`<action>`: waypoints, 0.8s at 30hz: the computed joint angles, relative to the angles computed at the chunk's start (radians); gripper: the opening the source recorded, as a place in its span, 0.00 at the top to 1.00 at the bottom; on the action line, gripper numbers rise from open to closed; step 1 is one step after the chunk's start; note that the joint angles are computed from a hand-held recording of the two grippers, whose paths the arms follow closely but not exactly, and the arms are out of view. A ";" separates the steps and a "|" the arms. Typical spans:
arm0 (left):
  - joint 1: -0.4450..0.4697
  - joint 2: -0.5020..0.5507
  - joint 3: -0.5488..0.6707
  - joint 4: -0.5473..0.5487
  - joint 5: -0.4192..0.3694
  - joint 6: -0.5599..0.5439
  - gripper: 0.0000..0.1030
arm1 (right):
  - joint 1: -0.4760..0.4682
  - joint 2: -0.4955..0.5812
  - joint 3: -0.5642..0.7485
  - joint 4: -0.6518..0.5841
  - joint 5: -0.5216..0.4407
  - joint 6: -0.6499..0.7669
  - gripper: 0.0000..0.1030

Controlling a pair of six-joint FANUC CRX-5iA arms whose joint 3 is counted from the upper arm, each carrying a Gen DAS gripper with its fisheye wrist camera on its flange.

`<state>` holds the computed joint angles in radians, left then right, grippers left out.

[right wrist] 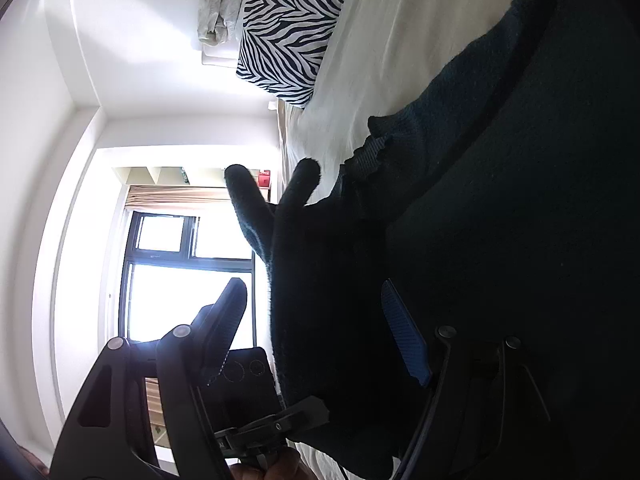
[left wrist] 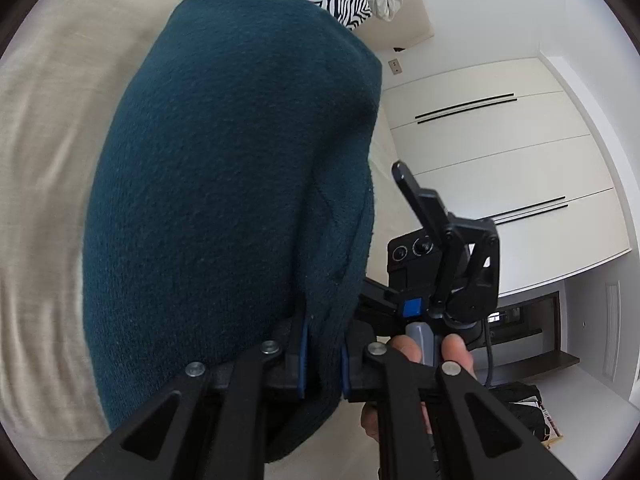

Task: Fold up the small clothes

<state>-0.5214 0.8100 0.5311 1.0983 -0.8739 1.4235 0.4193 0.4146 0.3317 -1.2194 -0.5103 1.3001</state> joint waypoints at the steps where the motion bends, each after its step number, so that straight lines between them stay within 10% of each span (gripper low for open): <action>1: -0.009 0.027 0.045 -0.043 -0.017 0.029 0.87 | -0.005 -0.003 -0.009 0.009 -0.006 -0.011 0.32; 5: -0.030 0.055 0.098 -0.137 -0.017 0.073 0.82 | -0.032 -0.012 -0.040 0.016 -0.048 -0.003 0.32; 12: -0.031 -0.073 -0.111 0.014 0.022 -0.135 0.38 | -0.030 0.001 -0.017 0.067 -0.078 -0.035 0.33; 18: -0.013 -0.220 -0.345 0.124 0.090 -0.275 0.37 | 0.030 0.001 0.000 0.288 -0.101 -0.190 0.43; 24: 0.018 -0.207 -0.317 0.079 0.079 -0.231 0.37 | 0.098 0.030 0.033 0.587 -0.163 -0.423 0.77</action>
<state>-0.5034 0.6029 0.2141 1.1775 -0.7951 1.1929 0.5177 0.4442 0.3643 -0.6328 -0.6729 0.8769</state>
